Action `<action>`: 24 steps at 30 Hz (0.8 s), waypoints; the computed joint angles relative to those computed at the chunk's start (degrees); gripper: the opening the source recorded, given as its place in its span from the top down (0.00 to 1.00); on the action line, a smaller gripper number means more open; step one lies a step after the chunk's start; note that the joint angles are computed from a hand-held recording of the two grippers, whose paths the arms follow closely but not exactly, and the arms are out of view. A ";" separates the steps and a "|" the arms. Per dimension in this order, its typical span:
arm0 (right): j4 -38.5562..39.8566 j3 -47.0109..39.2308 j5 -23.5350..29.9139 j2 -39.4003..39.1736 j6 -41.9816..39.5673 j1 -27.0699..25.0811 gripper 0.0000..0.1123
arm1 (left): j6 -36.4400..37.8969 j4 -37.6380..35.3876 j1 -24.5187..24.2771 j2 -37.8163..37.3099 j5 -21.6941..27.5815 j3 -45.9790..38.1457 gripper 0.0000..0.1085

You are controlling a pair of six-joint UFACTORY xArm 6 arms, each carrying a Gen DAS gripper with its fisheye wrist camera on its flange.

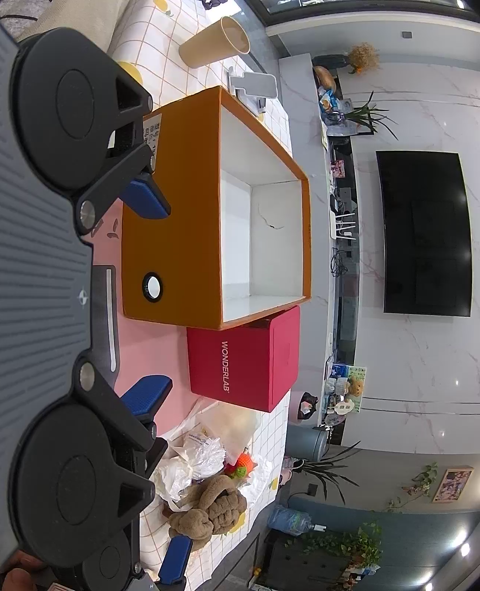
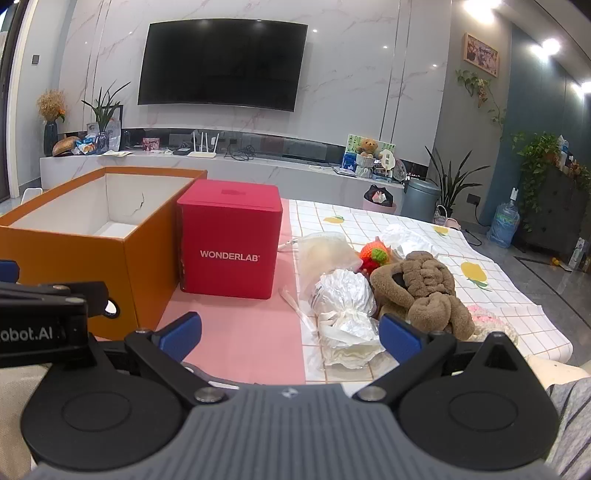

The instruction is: Organize soft objects

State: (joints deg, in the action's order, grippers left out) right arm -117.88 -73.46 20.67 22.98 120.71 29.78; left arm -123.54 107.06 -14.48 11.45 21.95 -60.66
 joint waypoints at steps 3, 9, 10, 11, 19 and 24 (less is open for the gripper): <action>-0.53 0.04 -0.23 -0.04 0.56 -0.05 0.11 | -0.03 0.12 0.04 0.04 -0.05 0.02 0.05; 0.41 -0.13 -0.28 0.25 -0.64 0.09 0.11 | 1.20 -1.28 0.12 0.16 -0.16 0.14 0.05; 0.55 -0.20 -0.40 0.30 -0.79 0.06 0.11 | 1.32 -1.37 0.04 0.15 -0.06 0.19 0.05; 0.65 -0.25 -0.53 0.35 -0.89 0.02 0.11 | 1.78 -1.77 0.12 0.09 -0.18 0.21 0.05; 1.33 -0.29 -0.61 0.47 -1.80 0.01 0.11 | 3.70 -3.74 0.25 0.27 -0.35 0.11 0.05; 1.29 -0.35 -0.50 0.60 -2.10 -0.03 0.11 | 3.70 -3.64 0.23 0.25 -0.35 0.20 0.05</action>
State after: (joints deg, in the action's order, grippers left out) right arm -116.60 -73.80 20.17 23.59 118.61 29.74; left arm -119.84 103.43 -14.26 11.71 21.59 -60.46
